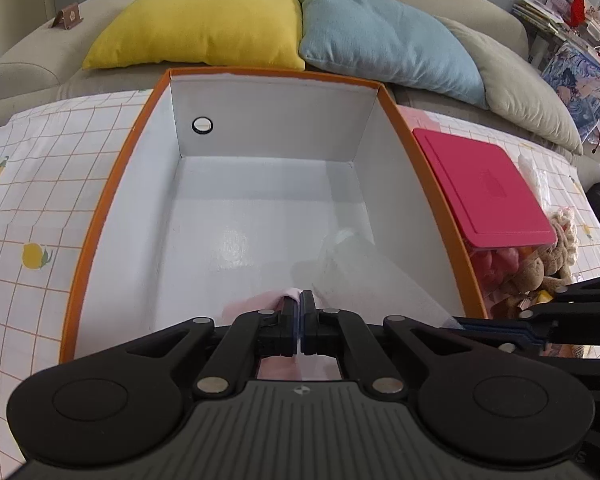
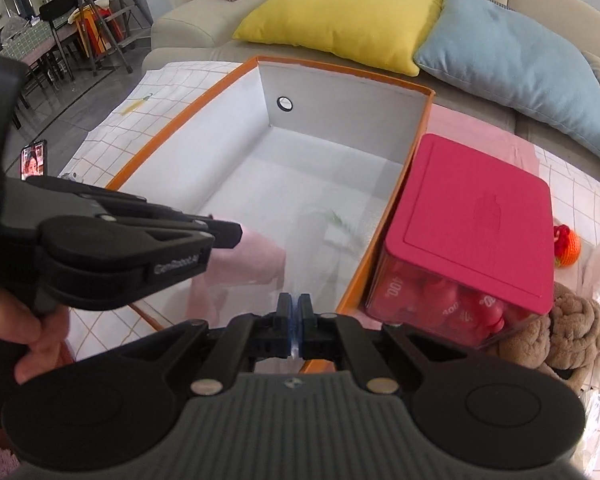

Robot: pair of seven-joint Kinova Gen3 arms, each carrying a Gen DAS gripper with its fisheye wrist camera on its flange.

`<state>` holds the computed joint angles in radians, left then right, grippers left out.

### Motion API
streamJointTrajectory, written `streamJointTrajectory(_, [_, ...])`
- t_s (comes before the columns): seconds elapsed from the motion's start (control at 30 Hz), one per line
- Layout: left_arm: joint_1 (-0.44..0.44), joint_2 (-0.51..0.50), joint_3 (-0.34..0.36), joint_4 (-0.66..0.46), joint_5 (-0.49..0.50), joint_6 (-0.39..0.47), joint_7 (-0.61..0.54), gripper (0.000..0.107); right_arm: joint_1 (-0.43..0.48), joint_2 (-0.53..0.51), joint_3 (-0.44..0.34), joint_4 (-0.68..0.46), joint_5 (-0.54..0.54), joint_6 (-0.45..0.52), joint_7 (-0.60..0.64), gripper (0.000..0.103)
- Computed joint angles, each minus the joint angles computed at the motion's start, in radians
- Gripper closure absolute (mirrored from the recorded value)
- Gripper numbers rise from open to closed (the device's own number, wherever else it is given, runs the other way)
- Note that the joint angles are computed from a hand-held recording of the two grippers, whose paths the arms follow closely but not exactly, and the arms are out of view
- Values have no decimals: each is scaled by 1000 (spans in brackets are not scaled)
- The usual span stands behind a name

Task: Organize soft objects
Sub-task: 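Carry the pink cloth and mesh bag with both tools over the orange box, then open both tools to drop the cloth and mesh bag into the box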

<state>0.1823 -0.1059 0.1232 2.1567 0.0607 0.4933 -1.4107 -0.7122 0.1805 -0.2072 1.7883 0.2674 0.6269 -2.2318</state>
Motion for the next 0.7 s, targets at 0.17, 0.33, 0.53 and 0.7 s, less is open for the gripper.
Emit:
streamJointTrajectory(0.17, [4,25,7,-15,-10,24,15,103,143,-9,-180,12,95,7,-98,99])
streamJointTrajectory(0.33, [4,17,25,-17,-70,29,100,75,278,-23,-372,41,271,9,-270,96])
streamJointTrajectory(0.53, [-64,-87,120,48,-155,-75,259,40,48,-90,-208,99,509,56,-514,67])
streamJointTrajectory(0.7, [-259,-249,352,114,-284,-191,447,30,-180,-166,-40,167,660,166,-717,58])
